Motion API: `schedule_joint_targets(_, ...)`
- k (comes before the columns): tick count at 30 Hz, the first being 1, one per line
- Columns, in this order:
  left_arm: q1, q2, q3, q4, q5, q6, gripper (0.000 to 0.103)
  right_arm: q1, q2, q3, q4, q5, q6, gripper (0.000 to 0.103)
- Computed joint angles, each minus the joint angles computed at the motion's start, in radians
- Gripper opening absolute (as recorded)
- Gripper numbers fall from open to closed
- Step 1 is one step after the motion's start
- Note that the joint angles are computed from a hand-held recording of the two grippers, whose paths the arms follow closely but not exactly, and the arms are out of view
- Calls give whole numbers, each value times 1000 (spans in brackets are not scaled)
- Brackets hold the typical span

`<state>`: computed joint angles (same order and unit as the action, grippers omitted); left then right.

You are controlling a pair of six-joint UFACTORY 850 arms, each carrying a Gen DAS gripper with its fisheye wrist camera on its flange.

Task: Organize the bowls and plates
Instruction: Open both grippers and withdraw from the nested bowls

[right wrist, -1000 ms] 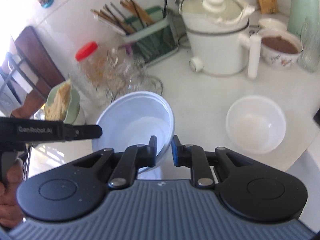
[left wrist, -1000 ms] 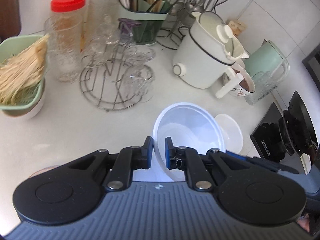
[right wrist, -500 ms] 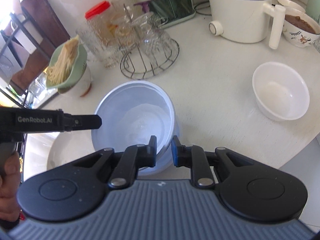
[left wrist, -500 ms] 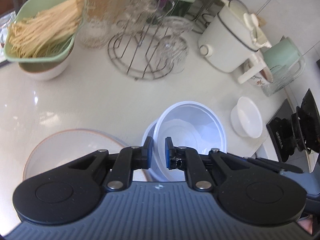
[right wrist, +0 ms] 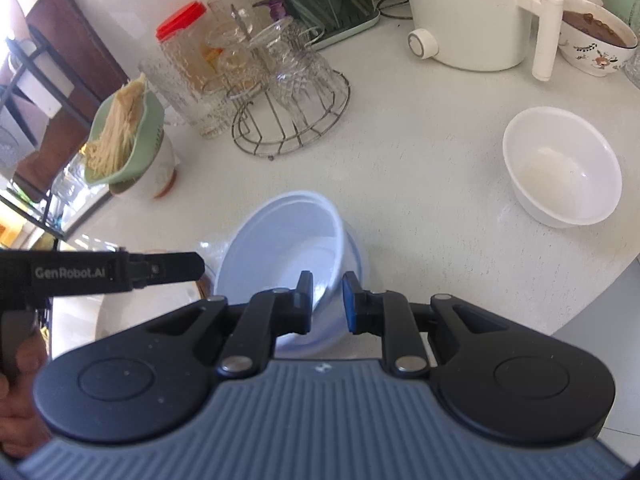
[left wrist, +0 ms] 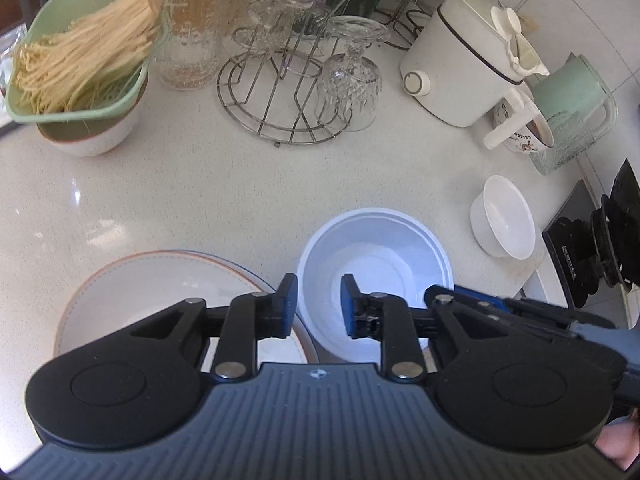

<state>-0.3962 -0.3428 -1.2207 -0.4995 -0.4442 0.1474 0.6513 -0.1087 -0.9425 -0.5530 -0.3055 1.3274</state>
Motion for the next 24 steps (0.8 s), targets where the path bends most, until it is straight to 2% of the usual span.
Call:
schedule_joint_targets(3, -1, 9, -3, -6, 0, 10, 34, 4, 13, 3, -75, -6, 73, 20)
schedule_joint_targets(12, -25, 53, -15, 46, 44, 8, 34, 14, 65, 10, -299, -40, 281, 20)
schedule_joint_targets(17, -38, 69, -27, 65, 44, 29, 34, 24, 97, 12, -418, -75, 374, 20)
schedule_joint_targets(24, -58, 60, -60, 72, 59, 28, 34, 10, 129, 30, -506, -98, 459, 20)
